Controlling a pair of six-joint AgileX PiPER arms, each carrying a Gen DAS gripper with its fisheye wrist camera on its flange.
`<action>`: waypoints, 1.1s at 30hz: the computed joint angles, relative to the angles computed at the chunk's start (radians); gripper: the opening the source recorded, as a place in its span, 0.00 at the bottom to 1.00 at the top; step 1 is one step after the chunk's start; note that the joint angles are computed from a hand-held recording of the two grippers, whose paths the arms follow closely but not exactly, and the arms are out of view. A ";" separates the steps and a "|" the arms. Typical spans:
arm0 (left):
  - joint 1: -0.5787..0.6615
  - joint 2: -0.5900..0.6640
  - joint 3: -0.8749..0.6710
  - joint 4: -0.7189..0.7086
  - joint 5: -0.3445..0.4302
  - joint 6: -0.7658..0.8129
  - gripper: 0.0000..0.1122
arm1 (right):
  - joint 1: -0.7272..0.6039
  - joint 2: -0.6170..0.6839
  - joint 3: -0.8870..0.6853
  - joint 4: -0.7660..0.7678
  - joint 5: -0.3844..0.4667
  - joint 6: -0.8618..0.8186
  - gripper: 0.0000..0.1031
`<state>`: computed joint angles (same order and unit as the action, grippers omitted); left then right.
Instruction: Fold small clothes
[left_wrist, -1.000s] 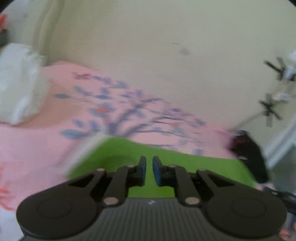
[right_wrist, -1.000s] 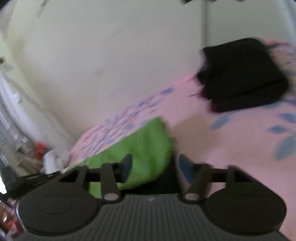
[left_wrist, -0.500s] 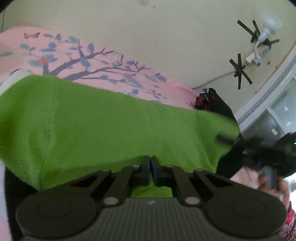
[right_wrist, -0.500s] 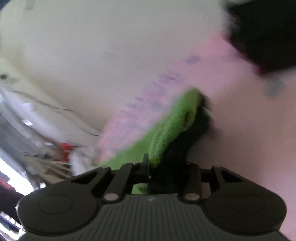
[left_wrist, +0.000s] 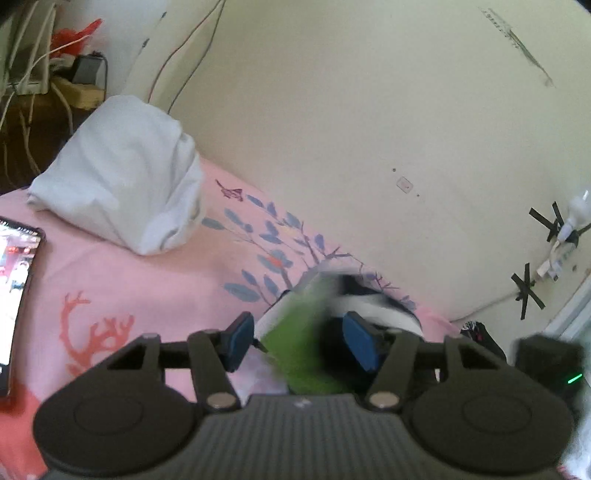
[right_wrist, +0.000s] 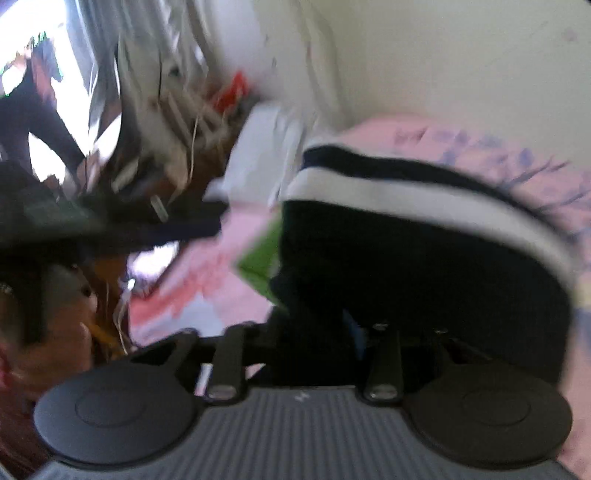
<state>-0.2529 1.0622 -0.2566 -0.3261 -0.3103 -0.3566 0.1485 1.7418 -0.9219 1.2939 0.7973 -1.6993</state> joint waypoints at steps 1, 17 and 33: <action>0.013 0.012 -0.003 0.073 0.002 -0.064 0.49 | 0.005 -0.008 0.020 0.047 -0.001 -0.067 0.55; -0.260 0.430 -0.283 -0.808 -0.174 0.832 0.57 | -0.321 -0.004 -0.082 0.098 0.191 0.029 0.56; -0.484 0.598 -0.443 -1.323 -0.518 1.269 0.72 | -0.427 0.008 0.081 0.273 0.185 -0.242 0.81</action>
<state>-0.7371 1.6606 -0.6995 -1.6489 -0.8280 0.9123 -0.2785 1.7501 -0.8406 1.5671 0.9818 -1.9414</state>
